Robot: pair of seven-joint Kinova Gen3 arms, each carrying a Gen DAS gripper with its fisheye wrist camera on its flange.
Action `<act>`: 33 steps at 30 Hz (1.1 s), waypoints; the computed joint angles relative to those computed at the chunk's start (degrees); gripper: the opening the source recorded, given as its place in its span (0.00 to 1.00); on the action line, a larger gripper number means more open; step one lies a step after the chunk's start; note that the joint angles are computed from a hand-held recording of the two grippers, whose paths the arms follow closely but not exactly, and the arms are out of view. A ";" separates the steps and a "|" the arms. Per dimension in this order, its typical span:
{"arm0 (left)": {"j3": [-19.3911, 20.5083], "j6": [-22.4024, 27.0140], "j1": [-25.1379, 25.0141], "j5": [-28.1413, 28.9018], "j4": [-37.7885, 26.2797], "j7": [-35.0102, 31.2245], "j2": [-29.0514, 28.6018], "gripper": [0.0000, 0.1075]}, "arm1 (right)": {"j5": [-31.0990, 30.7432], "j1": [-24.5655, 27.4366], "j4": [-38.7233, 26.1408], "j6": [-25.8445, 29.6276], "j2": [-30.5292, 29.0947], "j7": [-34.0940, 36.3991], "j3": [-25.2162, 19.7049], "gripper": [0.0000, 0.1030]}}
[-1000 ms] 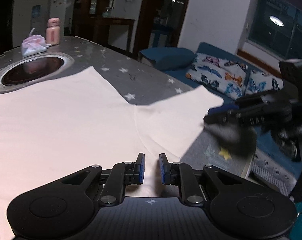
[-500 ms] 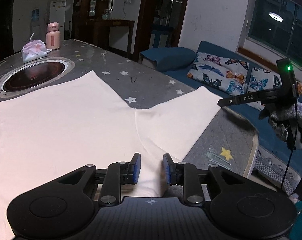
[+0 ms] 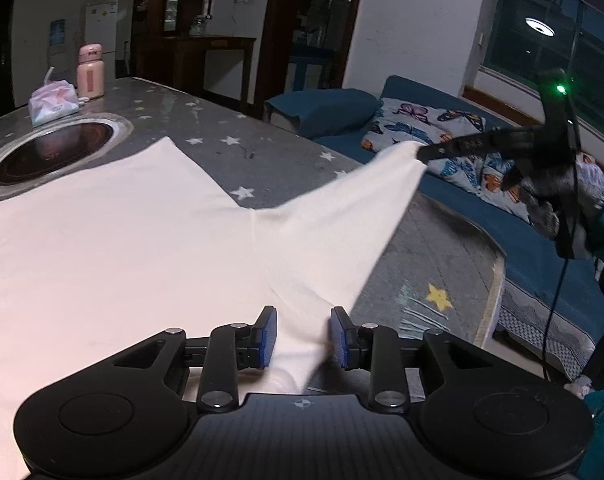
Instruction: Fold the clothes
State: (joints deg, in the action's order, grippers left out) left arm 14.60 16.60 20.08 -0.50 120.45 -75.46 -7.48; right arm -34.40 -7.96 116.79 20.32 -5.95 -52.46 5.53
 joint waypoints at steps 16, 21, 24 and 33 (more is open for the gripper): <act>3.31 -0.05 -7.89 -3.03 3.30 7.21 -7.92 0.41 | -15.32 -1.55 -8.99 16.28 -2.03 14.42 2.12 0.04; 4.54 1.97 -12.29 -3.25 6.10 10.31 -13.77 0.42 | -18.52 -3.67 -13.97 21.20 -0.36 17.96 -1.70 0.04; 4.27 3.06 -14.14 -2.64 7.94 11.54 -17.08 0.42 | -19.45 -5.44 -17.08 23.20 1.81 19.30 -5.08 0.04; 2.91 5.80 -16.77 -0.24 11.43 12.79 -23.53 0.42 | -12.81 -11.68 -23.48 23.83 10.85 15.53 -15.47 0.04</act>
State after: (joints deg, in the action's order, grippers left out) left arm 17.51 22.41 3.32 -0.74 131.88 -62.68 -31.01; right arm -47.21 -19.64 93.31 44.15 4.90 -36.92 -9.94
